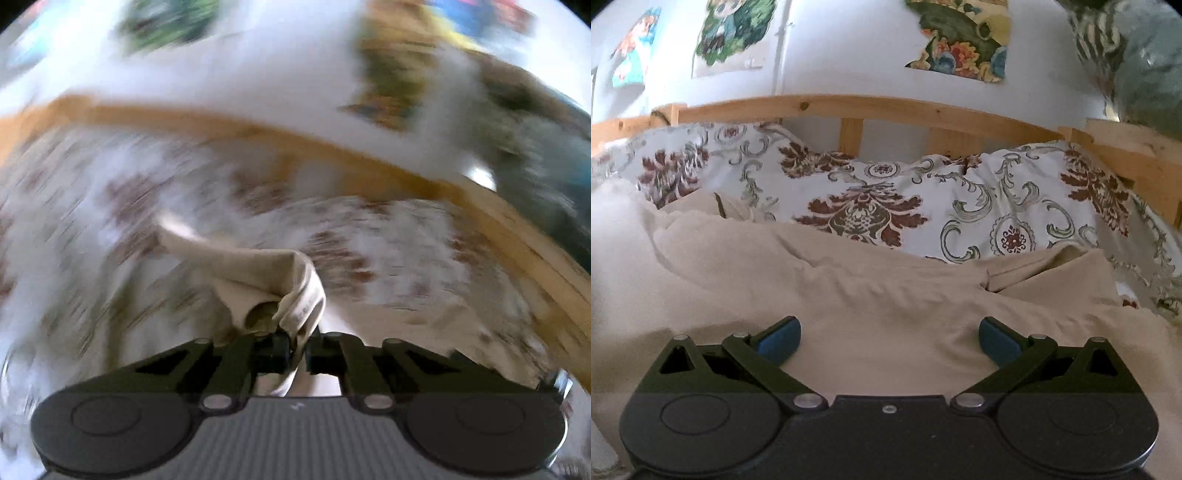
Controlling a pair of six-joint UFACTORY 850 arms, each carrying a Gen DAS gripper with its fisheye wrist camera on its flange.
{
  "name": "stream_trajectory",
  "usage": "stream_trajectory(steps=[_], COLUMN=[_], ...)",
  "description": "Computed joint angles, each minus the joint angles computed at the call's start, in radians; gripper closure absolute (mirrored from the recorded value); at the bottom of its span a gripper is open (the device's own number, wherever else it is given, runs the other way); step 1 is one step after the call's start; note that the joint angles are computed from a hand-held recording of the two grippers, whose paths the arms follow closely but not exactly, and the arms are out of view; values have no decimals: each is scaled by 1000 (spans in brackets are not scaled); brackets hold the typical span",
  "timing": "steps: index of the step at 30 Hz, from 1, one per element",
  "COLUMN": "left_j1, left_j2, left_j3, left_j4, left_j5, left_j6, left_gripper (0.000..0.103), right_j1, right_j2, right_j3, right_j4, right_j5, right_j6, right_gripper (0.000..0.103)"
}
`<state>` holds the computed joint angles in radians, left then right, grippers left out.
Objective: Fold large clothes
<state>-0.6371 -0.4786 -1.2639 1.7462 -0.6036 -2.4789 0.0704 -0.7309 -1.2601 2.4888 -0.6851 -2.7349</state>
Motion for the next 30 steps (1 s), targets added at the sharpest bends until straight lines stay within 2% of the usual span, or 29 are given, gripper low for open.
stream_trajectory(steps=[1,2,3,5,6,9,11,13,15,18,19,21,23,25,28,30], left_j1=[-5,-8,-10,-15,-18,-33,-52,-72,-92,-122,-131,-145,-160,-173,-173,-169], left_j2=[-16,-35,-59,-114,-148,-243,-300,-354,-390,-405,-405,-391,-366,-366,-366,-363], left_j3=[-53,-105,-160,-270,-331,-491,-574,-628,-653,-634,-623,-585,-529,-509,-496,-491], left_j4=[-30,-72,-114,-197,-241,-428,-574,-660,-695,-637,-619,-581,-496,-429,-437,-429], left_j5=[26,48,72,110,128,181,200,219,233,238,238,239,238,221,231,239], left_j6=[105,209,314,523,628,942,1151,1256,1282,1238,1238,1246,1225,1201,1188,1154], left_gripper=[98,98,98,98,98,99,99,99,99,99,99,99,98,98,97,96], right_j1=[-27,-49,-70,-102,-121,-199,-250,-308,-353,-376,-376,-376,-370,-360,-341,-322], right_j2=[-2,-4,-3,10,15,49,63,72,91,93,72,15,-18,-33,-41,-43], right_j3=[10,6,-9,-53,-64,-68,-65,-52,-3,7,-11,-43,-64,-90,-129,-144], right_j4=[-22,-26,-48,-103,-153,-336,-451,-539,-550,-669,-709,-696,-661,-679,-766,-804], right_j5=[-93,-144,-153,-83,-86,-111,-168,-254,-301,-297,-330,-459,-525,-527,-482,-450], right_j6=[105,209,314,523,628,942,1127,1285,1326,1370,1422,1511,1552,1551,1531,1501], right_gripper=[7,7,6,7,11,12,12,9,3,3,3,4,3,0,1,8])
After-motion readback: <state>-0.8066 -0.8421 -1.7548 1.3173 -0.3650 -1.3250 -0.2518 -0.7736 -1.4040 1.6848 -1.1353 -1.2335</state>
